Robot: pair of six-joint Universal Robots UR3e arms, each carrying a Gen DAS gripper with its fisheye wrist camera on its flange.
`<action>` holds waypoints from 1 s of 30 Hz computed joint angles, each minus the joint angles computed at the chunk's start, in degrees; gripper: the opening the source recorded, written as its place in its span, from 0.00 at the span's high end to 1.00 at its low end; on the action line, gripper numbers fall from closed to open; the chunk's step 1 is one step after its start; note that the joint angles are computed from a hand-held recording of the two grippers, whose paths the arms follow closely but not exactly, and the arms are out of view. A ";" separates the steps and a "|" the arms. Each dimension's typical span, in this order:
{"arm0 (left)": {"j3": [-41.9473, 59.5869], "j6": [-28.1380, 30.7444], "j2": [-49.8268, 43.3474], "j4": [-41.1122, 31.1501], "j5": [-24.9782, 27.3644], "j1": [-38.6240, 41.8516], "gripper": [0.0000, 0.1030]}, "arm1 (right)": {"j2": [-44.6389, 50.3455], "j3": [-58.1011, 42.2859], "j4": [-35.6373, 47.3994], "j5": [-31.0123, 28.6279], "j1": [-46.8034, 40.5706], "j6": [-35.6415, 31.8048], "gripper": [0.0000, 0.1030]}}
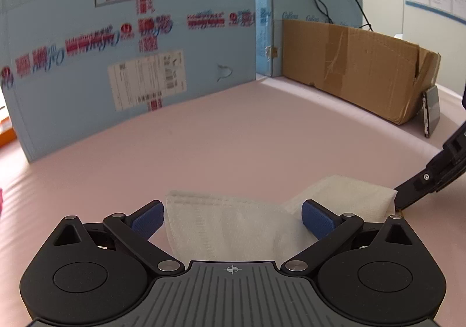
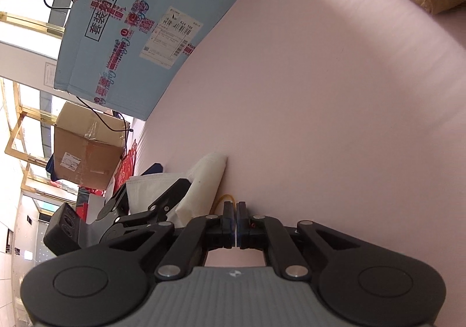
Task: Fold shopping bag
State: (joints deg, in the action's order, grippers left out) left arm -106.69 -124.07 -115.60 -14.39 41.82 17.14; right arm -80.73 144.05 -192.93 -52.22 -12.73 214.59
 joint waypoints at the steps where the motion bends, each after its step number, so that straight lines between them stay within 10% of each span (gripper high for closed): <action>1: -1.55 1.27 0.28 2.09 -1.24 0.39 0.01 | 0.03 -0.41 0.58 -0.27 0.34 -0.39 0.94; 8: -5.88 12.21 2.53 1.22 -3.70 0.63 0.01 | -2.22 -8.32 10.79 -10.20 8.35 -4.49 0.90; 26: -8.41 11.65 2.12 7.42 -1.77 -0.28 0.01 | 1.45 -23.21 22.41 -35.15 26.87 -22.36 0.93; 30: -9.30 11.40 1.42 11.35 -1.71 -0.45 0.01 | -1.40 -12.82 11.22 -23.10 18.75 -18.02 0.99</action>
State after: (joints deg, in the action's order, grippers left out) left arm -115.98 -112.67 -114.18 -3.04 40.11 16.69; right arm -82.13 131.23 -181.70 -75.32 6.02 196.58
